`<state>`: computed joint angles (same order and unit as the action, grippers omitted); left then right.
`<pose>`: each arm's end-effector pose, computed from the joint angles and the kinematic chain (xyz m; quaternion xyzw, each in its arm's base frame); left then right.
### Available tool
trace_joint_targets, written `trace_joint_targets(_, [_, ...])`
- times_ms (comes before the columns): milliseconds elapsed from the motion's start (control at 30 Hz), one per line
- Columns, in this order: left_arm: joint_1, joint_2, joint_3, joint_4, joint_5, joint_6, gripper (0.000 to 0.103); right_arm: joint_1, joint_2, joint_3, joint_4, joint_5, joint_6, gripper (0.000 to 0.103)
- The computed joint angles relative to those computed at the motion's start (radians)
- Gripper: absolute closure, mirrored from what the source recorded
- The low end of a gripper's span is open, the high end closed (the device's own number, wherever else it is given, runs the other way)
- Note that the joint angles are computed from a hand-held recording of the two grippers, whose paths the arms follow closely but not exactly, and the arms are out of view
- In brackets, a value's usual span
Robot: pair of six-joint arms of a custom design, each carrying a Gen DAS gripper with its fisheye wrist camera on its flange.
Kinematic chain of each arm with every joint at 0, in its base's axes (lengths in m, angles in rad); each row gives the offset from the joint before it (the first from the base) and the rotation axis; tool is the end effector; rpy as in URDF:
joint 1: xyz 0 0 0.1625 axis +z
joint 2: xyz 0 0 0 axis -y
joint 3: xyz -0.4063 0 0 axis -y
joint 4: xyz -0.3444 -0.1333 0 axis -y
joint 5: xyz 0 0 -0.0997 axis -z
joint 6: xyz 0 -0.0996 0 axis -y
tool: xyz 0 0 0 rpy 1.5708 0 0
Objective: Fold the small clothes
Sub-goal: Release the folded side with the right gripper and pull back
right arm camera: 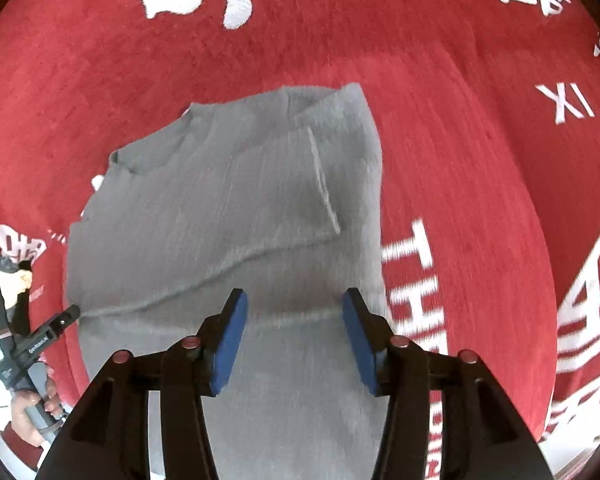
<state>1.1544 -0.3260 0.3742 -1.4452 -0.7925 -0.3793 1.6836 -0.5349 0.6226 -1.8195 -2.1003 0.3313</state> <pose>-0.1437 -0.8274 0.1889 0.0500 0.9210 -0.0724 0.3796 0.1731 -0.7904 0.2706 -0.1258 -0.9540 0.1332 0.2373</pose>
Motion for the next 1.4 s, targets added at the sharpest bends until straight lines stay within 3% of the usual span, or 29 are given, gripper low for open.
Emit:
trace_joint_targets(500, [-0.053,-0.124,0.221,0.004,-0.091,-0.01,0.007,0.05,-0.107,0.25,-0.011,0.078,0.104,0.044])
trace_joint_targets(967, [-0.059,-0.213,0.365,-0.014,-0.137,0.075,0.007,0.105,-0.145,0.386,-0.095,0.078,0.204,0.044])
trace_joint_targets(1233, [-0.067,-0.254,0.459,-0.041,-0.135,0.038,0.007,0.113,-0.196,0.462,-0.088,0.079,0.188,0.044])
trace_joint_targets(1400, [-0.101,-0.282,0.547,-0.079,-0.116,-0.018,0.007,0.095,-0.262,0.531,-0.112,0.087,0.114,0.044])
